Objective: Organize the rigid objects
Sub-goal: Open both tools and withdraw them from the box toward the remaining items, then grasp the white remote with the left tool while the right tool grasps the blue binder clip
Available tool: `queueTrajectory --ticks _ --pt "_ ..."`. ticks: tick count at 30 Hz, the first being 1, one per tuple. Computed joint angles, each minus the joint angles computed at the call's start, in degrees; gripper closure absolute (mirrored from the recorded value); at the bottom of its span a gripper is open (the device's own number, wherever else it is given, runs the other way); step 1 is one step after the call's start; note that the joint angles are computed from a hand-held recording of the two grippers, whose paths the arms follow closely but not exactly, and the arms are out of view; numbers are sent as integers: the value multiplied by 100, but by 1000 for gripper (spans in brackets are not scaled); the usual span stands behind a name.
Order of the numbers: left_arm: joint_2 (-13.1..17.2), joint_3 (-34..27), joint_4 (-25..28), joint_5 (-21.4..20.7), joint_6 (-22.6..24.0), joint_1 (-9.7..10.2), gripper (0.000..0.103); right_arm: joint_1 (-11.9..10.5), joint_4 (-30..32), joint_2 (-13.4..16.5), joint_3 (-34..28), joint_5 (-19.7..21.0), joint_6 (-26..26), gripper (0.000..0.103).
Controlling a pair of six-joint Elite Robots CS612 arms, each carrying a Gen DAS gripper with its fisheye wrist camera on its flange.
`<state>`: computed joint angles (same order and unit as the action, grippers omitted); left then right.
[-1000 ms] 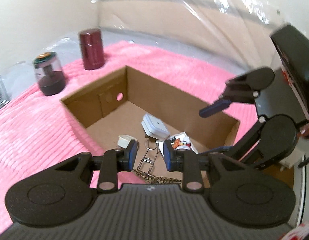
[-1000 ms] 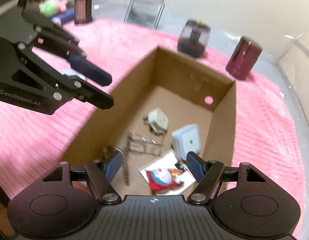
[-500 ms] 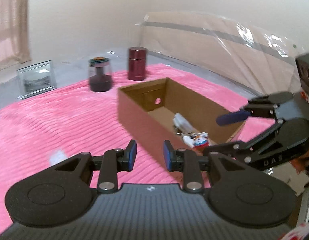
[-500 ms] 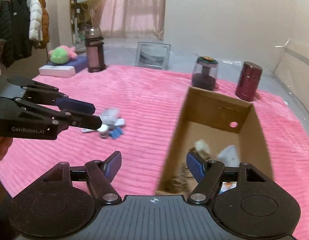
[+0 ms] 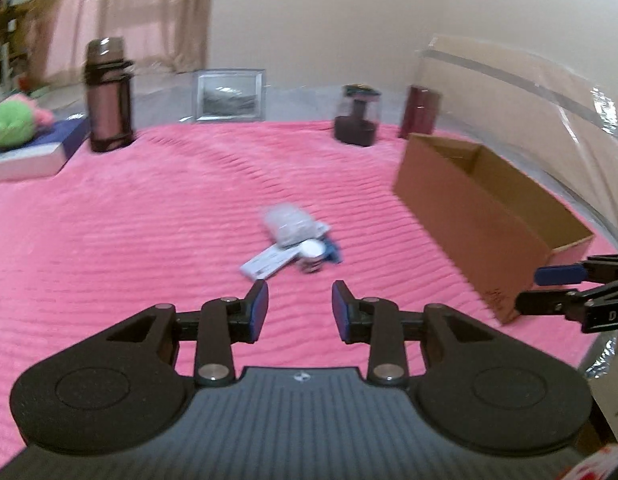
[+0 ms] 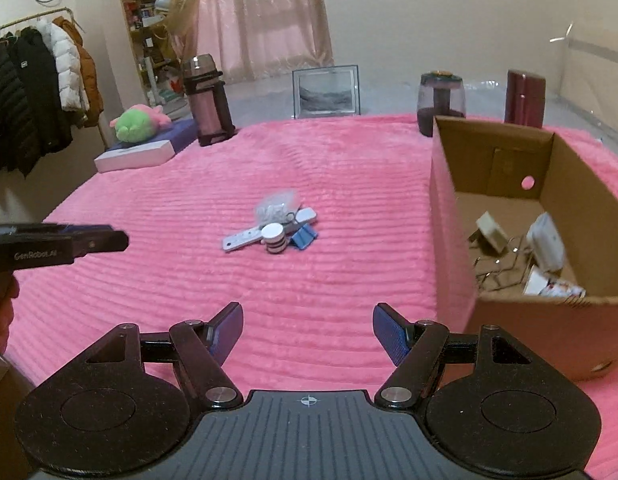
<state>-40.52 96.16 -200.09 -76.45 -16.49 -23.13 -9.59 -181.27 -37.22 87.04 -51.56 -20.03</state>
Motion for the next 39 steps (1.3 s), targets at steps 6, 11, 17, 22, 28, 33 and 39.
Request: queueTrajectory --ticks 6,11,17,22,28,33,39 --pt "76 3 46 140 -12 45 71 101 -174 123 -101 -93 140 34" --pt "209 -163 114 31 78 105 67 177 -147 233 -240 -193 195 34" --pt "390 -449 300 -37 202 179 60 267 -100 412 -492 -278 286 34" --pt "582 -768 520 -157 499 275 57 344 77 602 -809 -314 275 34" --pt "867 -1251 796 -463 924 435 54 430 271 898 -1316 -305 134 34" --pt "1140 -1740 1097 -818 1308 578 53 501 558 1205 -1857 -274 -199 34" --pt "1489 -2383 1530 -1188 1921 713 53 594 989 1605 -2571 -300 -619 34"
